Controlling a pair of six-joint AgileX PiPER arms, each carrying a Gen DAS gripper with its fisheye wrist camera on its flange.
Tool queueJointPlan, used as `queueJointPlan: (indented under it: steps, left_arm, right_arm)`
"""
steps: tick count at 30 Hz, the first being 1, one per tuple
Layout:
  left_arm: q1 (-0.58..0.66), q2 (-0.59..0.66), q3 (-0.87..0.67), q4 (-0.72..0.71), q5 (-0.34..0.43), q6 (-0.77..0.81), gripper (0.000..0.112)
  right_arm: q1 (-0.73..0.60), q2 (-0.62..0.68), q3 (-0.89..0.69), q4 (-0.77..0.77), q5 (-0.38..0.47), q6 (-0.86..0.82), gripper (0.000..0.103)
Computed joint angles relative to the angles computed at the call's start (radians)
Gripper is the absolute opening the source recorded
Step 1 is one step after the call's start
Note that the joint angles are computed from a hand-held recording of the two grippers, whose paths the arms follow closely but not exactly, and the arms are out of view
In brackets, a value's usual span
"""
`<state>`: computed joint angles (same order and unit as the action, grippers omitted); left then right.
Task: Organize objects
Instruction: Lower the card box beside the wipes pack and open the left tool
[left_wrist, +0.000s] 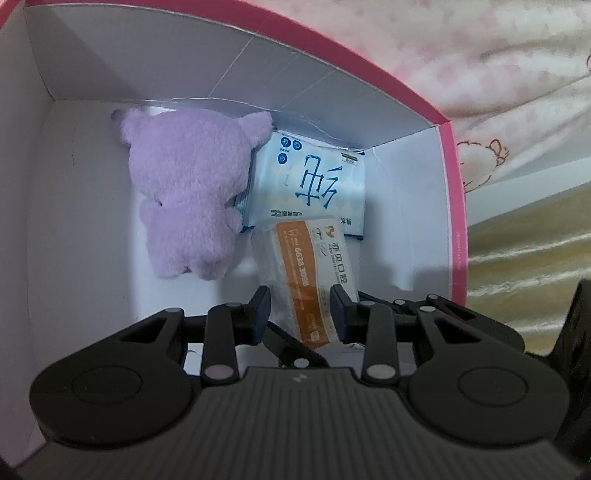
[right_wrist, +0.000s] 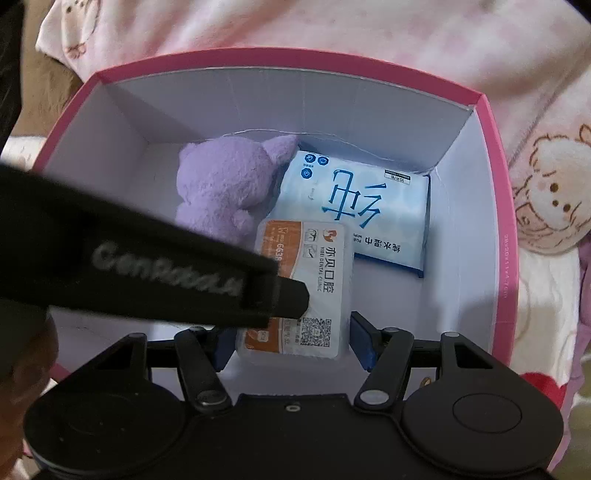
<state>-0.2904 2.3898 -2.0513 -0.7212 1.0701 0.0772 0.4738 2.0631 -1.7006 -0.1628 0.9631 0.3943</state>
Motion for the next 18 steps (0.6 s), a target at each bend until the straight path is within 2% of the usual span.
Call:
queueJointPlan:
  steps: [3,7,11,14,16,18]
  left_arm:
    - [-0.007,0.000,0.014,0.006,-0.005,-0.005,0.032]
    - [-0.022,0.008,0.015,0.035,-0.013,-0.033,0.028]
    - [-0.043,0.006,0.022,0.073,-0.049,-0.051,0.028]
    - [-0.048,0.016,0.001,0.079,-0.050,-0.063,0.028]
    - [-0.059,0.017,-0.010,0.095,-0.056,-0.064,0.027]
    - [-0.068,0.026,-0.029,0.097,-0.052,-0.070,0.026]
  right_arm:
    - [0.018,-0.012,0.055,-0.038,-0.037,-0.013,0.067]
    - [-0.018,-0.022,0.079,0.040,-0.048,-0.064,0.068]
    - [-0.013,-0.074,0.129,0.025,-0.069,-0.086,0.071]
    - [-0.018,-0.119,0.172,0.041,-0.097,-0.108,0.065]
    - [-0.008,-0.148,0.206,0.004,-0.119,-0.097,0.051]
    - [-0.005,-0.174,0.239,-0.019,-0.137,-0.093,0.042]
